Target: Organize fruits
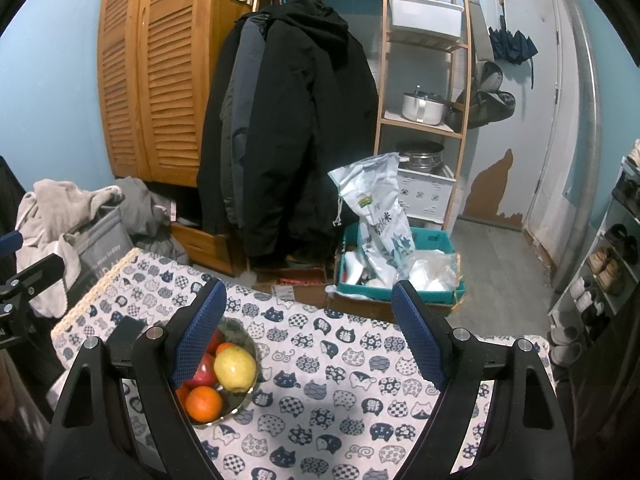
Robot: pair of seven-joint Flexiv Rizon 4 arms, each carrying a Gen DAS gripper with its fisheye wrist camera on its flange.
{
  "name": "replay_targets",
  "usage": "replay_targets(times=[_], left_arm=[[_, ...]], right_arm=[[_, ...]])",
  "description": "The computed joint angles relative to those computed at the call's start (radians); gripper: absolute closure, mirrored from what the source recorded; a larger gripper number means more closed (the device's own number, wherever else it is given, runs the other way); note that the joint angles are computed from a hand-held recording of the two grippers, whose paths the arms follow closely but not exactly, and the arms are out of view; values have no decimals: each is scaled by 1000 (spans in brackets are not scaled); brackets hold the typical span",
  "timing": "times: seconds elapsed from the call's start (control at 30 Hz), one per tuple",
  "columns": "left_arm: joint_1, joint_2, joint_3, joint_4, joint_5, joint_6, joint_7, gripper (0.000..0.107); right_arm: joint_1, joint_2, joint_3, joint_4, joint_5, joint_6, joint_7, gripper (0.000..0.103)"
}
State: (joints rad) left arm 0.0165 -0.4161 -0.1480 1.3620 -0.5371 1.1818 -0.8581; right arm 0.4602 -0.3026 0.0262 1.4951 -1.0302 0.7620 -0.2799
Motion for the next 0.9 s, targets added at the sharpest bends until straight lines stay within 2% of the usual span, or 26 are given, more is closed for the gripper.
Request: replay_targets(times=[0.9], left_arm=[[6,4,-7,16,-19,2,21,4]], right_arm=[[-3,7,3,3,6,-4,-9,19]])
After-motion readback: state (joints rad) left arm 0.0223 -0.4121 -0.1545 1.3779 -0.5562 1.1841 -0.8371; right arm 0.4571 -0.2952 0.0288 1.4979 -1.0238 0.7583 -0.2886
